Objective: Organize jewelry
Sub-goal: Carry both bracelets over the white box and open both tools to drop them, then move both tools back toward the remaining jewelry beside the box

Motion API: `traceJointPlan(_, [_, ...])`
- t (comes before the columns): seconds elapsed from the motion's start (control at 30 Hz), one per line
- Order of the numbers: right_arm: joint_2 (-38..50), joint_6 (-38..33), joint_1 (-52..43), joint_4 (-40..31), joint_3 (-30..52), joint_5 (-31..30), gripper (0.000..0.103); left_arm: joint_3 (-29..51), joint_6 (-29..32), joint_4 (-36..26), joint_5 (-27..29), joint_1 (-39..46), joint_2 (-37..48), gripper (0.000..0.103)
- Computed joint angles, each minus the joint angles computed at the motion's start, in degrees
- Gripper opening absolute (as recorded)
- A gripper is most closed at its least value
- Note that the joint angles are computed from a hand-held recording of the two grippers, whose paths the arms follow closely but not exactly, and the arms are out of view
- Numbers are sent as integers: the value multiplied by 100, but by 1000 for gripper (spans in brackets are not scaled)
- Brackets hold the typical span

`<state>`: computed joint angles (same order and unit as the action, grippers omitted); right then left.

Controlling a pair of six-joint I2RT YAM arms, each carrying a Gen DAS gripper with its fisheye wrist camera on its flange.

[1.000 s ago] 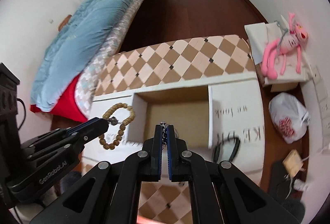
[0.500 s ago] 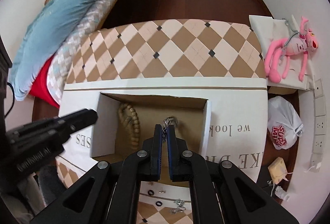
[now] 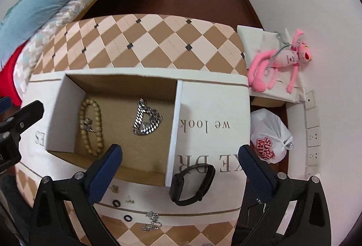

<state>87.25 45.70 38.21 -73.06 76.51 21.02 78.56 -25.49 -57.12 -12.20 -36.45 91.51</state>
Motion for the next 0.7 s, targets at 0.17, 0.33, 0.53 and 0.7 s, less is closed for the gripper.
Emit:
traceJointPlan(0.17, [-111,370,230,147,-292,158,103,-298,-102,92,-102,-106,-161,103])
traceJointPlan(0.33, [-222,759,435,-5,-303,348,103,-350,-193,46,-167,-202,-347,103])
traceJointPlan(0.53, [-471,1357,784,-475,-130,662,103,-431,-386,-129,-223,-361,-762,103])
traceJointPlan(0.7, [-549,1948,1266,-1157,291,1023,103,-399,-555,-400,-438,-613,-1183,103])
